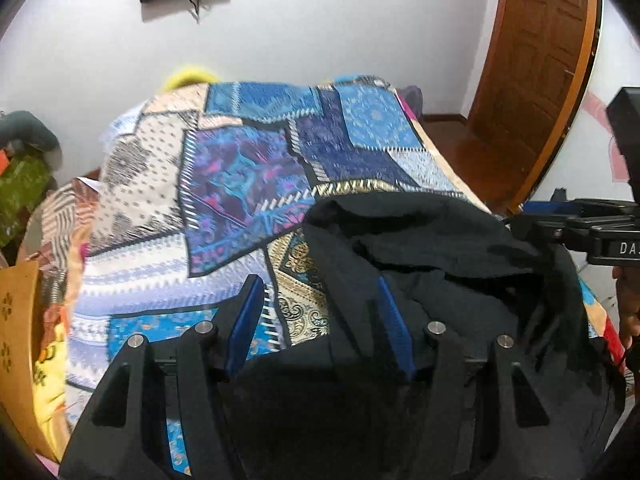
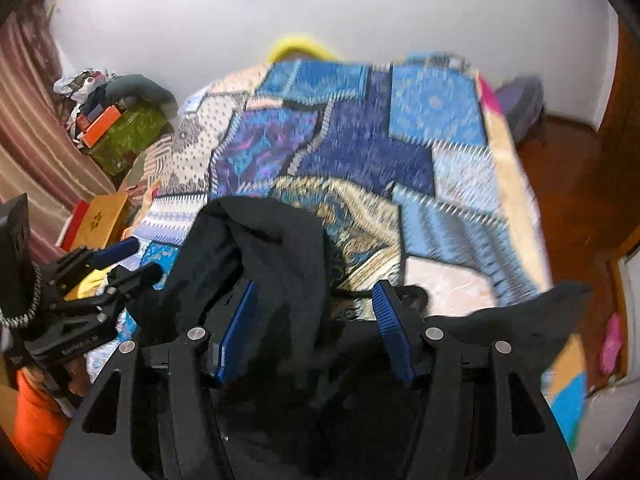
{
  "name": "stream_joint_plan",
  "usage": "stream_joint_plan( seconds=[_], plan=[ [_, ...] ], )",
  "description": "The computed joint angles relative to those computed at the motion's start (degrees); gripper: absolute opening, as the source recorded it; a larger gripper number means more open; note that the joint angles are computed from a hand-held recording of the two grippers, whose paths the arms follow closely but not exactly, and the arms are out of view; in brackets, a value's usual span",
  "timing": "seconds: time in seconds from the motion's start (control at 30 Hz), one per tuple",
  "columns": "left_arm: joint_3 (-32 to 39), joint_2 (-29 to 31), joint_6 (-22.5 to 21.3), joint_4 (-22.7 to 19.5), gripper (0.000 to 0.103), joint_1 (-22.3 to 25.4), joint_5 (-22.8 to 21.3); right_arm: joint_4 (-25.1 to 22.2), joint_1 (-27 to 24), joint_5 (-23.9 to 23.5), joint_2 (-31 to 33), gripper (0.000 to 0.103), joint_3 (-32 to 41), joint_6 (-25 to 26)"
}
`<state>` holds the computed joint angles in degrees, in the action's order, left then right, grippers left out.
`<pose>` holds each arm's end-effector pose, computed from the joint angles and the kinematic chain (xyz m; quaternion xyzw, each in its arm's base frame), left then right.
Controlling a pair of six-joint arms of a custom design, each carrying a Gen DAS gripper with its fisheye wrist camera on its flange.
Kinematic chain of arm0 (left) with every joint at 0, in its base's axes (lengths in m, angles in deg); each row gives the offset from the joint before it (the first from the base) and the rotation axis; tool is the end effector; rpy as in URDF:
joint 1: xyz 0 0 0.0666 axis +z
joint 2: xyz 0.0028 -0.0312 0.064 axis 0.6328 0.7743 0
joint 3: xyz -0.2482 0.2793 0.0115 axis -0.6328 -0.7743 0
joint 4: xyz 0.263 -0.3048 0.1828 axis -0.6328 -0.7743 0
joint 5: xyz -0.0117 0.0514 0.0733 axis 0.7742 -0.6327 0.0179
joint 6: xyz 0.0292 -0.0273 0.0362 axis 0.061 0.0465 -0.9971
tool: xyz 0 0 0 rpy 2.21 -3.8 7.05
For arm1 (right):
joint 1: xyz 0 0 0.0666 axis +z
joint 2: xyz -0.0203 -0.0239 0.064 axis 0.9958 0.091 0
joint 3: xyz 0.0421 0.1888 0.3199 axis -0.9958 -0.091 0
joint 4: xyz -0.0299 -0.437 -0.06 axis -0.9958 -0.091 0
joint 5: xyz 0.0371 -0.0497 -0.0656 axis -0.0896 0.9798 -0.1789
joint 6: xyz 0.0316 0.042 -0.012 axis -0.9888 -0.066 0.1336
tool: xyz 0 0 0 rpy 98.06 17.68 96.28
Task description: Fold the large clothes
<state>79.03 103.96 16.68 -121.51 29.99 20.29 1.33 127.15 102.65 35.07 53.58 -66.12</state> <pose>0.6084 -0.1146 0.3967 0.3705 0.8586 -0.1485 0.3218 0.4061 0.3530 0.4857 0.1804 0.9341 0.0885 0.2951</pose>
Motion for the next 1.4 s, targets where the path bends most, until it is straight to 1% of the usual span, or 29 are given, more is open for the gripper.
stream_joint_plan(
  seconds=[0.1, 0.13, 0.23, 0.3, 0.33, 0.37, 0.4, 0.43, 0.47, 0.5, 0.53, 0.57, 0.63, 0.73, 0.83, 0.97, 1.03, 1.1, 1.3, 1.4],
  plan=[
    [2.0, 3.1, 0.8, -2.0, 0.058, -0.7, -0.1, 3.3, -1.5, -4.3, -0.3, 0.056, -2.5, -1.0],
    [2.7, 3.9, 1.1, -2.8, 0.058, -0.7, 0.5, 3.6, -1.8, -4.7, -0.2, 0.056, -2.8, -1.0],
    [5.7, 7.1, 2.7, -6.5, 0.058, -0.5, 3.8, 4.1, -1.8, -4.5, 0.6, 0.056, -2.8, 0.0],
    [8.3, 9.4, 3.9, -9.7, 0.058, -0.2, 6.3, 5.6, -1.5, -4.3, 0.4, 0.056, -3.1, 1.2],
    [9.1, 10.2, 4.2, -10.8, 0.057, -0.2, 6.8, 6.1, -1.4, -4.3, 0.5, 0.053, -3.1, 1.8],
    [9.8, 11.0, 4.5, -11.9, 0.057, -0.3, 7.3, 6.3, -1.4, -4.3, 0.5, 0.041, -3.1, 2.2],
    [10.0, 11.2, 4.6, -12.3, 0.05, -0.3, 7.6, 6.2, -1.3, -4.6, 0.7, 0.035, -2.9, 2.5],
    [10.3, 11.6, 4.1, -13.3, 0.039, -0.3, 8.2, 6.1, -1.2, -5.0, 1.0, 0.028, -2.7, 2.7],
    [10.4, 11.6, 3.7, -13.9, 0.035, -0.5, 8.4, 6.0, -1.0, -4.4, 1.1, 0.026, -2.6, 2.6],
    [9.6, 10.9, 3.4, -13.4, 0.031, -0.6, 8.2, 5.8, -0.5, -3.3, 1.1, 0.024, -2.4, 2.5],
    [8.2, 9.7, 3.1, -12.1, 0.026, -0.7, 7.8, 5.9, -0.1, -2.6, 0.9, 0.021, -2.5, 2.5],
    [6.7, 8.3, 2.3, -10.9, 0.023, -0.9, 7.5, 6.3, -0.1, -2.3, 0.9, 0.019, -2.4, 2.7],
    [4.6, 6.2, 1.3, -9.3, 0.02, -1.0, 7.3, 7.3, 0.6, -1.6, 0.2, 0.017, -2.7, 3.0],
    [2.2, 3.0, -0.2, -8.0, 0.018, -0.7, 7.8, 6.7, 1.5, -0.5, -0.3, 0.014, -2.0, 2.6],
    [1.0, 0.4, -1.4, -8.6, 0.017, 0.2, 9.7, 6.0, 2.9, 1.1, -1.1, 0.013, -1.2, 2.7],
    [-1.3, -3.5, -3.0, -9.3, 0.017, 1.1, 11.6, 2.7, 6.2, 5.6, -0.8, 0.013, 1.5, 4.2],
    [-3.1, -5.7, -4.0, -9.3, 0.017, 1.6, 12.3, 0.6, 8.3, 7.7, -0.5, 0.013, 3.0, 3.9],
    [-4.5, -7.5, -5.0, -9.7, 0.017, 2.2, 13.1, -0.8, 9.7, 8.8, -0.4, 0.013, 3.8, 3.4],
    [-9.0, -12.7, -9.3, -13.0, 0.017, 4.6, 13.9, -3.5, 13.2, 9.6, -0.9, 0.013, 3.9, -0.3],
    [-11.4, -15.4, -11.1, -13.7, 0.022, 5.7, 13.2, -3.5, 14.5, 9.3, -1.6, 0.013, 3.0, -2.2]
  ],
)
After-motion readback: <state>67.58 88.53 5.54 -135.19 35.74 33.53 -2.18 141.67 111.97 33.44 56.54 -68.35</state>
